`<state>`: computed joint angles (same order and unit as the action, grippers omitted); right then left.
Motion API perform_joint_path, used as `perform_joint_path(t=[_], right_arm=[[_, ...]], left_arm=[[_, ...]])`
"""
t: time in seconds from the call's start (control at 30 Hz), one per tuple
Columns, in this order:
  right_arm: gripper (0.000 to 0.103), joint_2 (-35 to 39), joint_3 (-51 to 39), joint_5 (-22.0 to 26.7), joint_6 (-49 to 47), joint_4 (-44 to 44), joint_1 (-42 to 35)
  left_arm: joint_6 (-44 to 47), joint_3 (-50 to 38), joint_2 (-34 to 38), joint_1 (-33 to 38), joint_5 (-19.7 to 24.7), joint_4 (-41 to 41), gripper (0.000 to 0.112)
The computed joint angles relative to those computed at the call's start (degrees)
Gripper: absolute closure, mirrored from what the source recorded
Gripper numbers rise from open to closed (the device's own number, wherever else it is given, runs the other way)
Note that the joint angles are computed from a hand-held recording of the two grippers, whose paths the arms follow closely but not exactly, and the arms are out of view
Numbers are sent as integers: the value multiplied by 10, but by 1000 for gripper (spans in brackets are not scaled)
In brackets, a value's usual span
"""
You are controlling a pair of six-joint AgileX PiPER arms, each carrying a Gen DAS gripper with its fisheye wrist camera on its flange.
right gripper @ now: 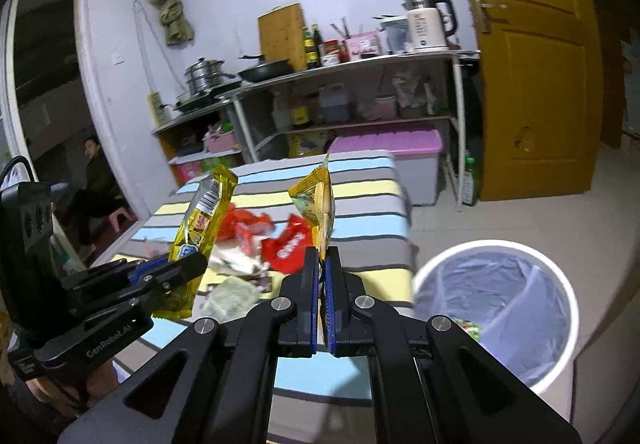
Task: Collect trash
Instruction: 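Carry both bags over the bin and open both tools to release them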
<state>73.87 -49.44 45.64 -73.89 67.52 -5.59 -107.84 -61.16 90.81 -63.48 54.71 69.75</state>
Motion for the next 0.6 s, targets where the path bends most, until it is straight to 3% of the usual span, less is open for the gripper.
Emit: perform_joint_path(t=[0.3, 0.6], right_arm=[[100, 22, -5, 20, -21, 3, -99], [100, 63, -20, 33, -36, -2, -167]], left_arm=[[75, -105, 89, 45, -93, -19, 101], [172, -229, 189, 69, -151, -70, 101]])
